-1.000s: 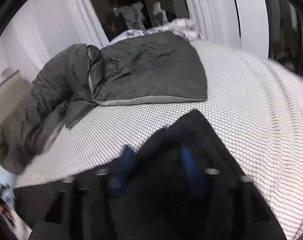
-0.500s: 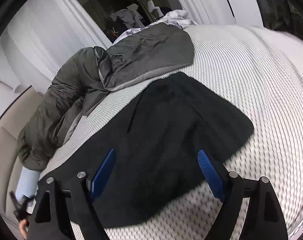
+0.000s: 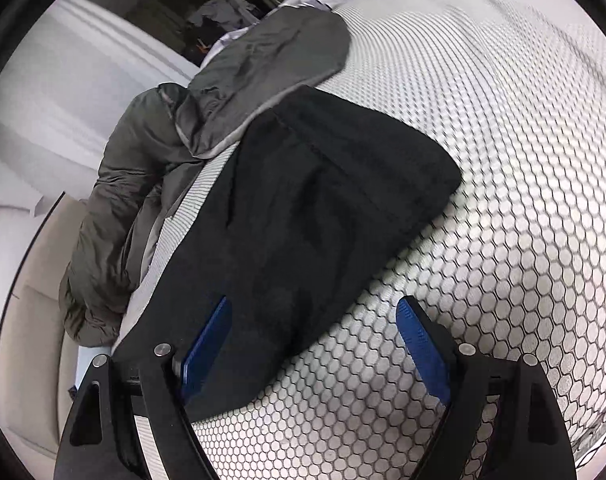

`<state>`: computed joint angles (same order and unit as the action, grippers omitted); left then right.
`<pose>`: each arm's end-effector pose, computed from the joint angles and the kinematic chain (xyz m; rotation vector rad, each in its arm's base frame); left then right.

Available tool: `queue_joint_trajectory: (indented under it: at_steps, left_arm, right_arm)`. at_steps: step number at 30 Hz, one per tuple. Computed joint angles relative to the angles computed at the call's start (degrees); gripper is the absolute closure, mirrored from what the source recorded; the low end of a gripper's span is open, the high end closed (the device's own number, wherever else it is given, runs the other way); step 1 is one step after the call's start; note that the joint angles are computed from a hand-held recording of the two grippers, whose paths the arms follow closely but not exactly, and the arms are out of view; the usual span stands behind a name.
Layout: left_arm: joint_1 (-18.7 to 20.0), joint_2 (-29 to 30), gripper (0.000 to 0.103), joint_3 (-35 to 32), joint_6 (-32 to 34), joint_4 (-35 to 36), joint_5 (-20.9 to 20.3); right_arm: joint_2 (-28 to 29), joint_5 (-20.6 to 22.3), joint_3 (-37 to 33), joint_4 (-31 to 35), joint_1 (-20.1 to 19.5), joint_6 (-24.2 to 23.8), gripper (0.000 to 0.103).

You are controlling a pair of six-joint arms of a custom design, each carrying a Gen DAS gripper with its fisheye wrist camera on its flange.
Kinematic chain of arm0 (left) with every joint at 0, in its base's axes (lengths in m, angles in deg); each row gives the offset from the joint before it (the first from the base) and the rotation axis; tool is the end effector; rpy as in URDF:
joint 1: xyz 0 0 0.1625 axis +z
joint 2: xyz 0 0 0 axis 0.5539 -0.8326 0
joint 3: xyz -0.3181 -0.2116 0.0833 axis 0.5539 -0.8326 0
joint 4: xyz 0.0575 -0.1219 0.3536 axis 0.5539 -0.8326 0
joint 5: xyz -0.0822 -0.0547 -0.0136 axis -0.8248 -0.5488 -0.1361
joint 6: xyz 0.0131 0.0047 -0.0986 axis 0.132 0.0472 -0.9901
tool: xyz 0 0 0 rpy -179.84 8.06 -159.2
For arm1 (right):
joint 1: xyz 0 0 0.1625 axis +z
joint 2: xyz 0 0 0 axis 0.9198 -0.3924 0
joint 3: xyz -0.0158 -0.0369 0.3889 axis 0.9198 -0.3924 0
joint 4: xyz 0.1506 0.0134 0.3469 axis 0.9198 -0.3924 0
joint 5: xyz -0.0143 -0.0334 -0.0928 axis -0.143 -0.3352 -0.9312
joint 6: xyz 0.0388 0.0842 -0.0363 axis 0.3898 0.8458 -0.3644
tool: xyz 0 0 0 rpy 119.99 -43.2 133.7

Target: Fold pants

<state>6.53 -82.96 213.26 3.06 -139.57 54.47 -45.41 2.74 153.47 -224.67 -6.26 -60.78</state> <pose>-0.1067 -0.3731 0.2556 -0.5333 2.3889 -1.1738 0.0030 -0.2813 0.4321 -0.3400 -2.6546 1.1470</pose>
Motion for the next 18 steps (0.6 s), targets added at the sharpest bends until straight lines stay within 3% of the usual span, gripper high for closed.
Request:
queue_joint_trajectory:
  at_steps: [4,9,11,13,15,18]
  left_arm:
    - [-2.7,-3.0,0.095,1.2,0.7,0.8,2.1]
    - [0.7,-2.0,0.095,1.2,3.2,-4.0,-1.0]
    - [1.6,-1.4,0.095,1.0,5.3,-6.2,-1.2]
    - [2.3,-1.4,0.095,1.2,6.8,-8.5,-1.6]
    - [2.9,-1.7,0.095,1.6,8.2,-10.8,-2.3]
    - [3.4,-3.0,0.095,2.2,8.4,-10.5,-3.0]
  right_arm:
    - [0.3,0.5,-1.3,4.8,-0.6,-1.3,0.017]
    - [6.2,0.5,-0.9,-0.5,3.2,-0.5,0.018]
    - [9.8,-2.7,-0.9,-5.9,5.3,2.6,0.03]
    - [11.3,-3.8,-1.2,-8.5,5.9,5.4,0.054]
    - [8.8,1.2,-0.7,-8.8,2.4,6.0,0.061]
    - [2.4,5.5,1.1,-10.0,-3.7,6.6,0.061]
